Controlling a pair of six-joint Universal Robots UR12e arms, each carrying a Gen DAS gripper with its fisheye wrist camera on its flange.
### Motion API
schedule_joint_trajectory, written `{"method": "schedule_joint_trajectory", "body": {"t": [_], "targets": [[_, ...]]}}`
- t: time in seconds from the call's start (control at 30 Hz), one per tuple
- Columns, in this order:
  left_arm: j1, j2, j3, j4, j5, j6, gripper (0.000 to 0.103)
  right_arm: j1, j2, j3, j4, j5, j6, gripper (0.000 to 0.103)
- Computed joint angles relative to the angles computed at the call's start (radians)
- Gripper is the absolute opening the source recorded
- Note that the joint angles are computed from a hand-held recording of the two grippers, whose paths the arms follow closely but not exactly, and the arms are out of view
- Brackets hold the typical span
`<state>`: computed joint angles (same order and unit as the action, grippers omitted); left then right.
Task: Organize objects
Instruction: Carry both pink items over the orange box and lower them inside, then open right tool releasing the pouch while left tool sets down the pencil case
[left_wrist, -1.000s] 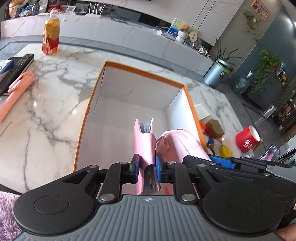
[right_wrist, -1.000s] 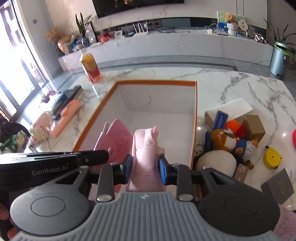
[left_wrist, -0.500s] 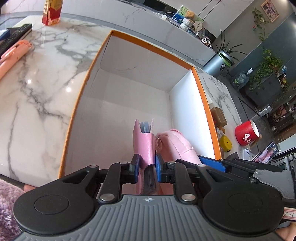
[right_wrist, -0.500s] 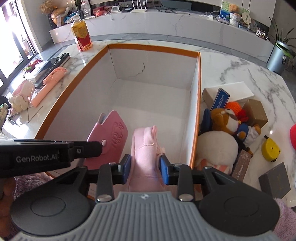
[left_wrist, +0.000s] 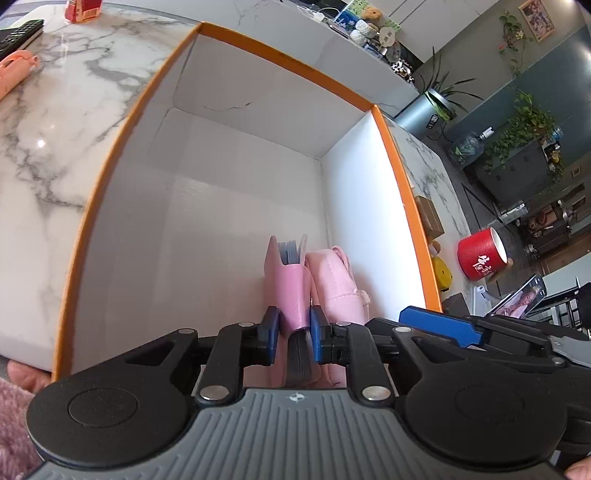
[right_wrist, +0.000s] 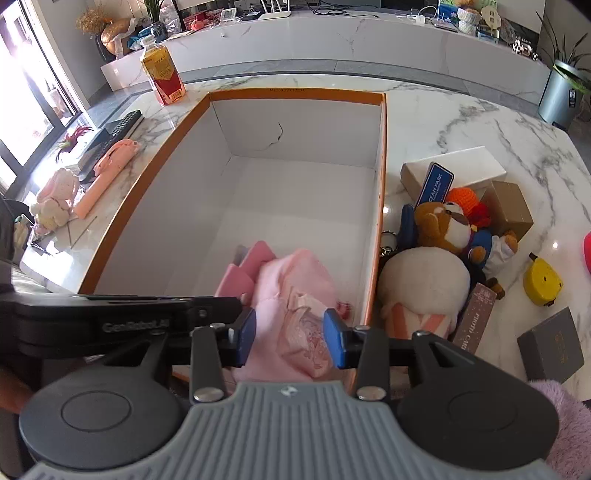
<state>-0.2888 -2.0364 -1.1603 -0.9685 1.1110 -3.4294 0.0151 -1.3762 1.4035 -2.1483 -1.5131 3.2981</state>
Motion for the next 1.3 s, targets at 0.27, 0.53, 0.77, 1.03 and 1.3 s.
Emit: {"method": "schedule_joint_trajectory", "body": {"t": [0.27,0.53,0.77,1.03,1.3], "targets": [[-0.004,-0.007,0.017,-0.040,-0.032,0.037,0.021,0.001,-0.032,0.028,-0.126,-0.128,0.034,0.054],[-0.004,-0.015,0.033,-0.081,-0.076,0.110,0.026,-0.040,-0.024,0.034,-0.034,-0.014,0.105,0.023],[0.005,-0.002,0.011,-0.042,-0.104,0.110,0.025,-0.052,-0.031,0.050,-0.040,0.021,0.117,0.020],[-0.002,-0.009,0.026,-0.058,-0.084,0.122,0.023,-0.059,-0.033,0.058,-0.041,0.046,0.118,0.020],[0.006,-0.003,0.016,-0.030,-0.106,0.084,0.030,-0.062,-0.039,0.065,-0.063,0.055,0.111,0.025]]}}
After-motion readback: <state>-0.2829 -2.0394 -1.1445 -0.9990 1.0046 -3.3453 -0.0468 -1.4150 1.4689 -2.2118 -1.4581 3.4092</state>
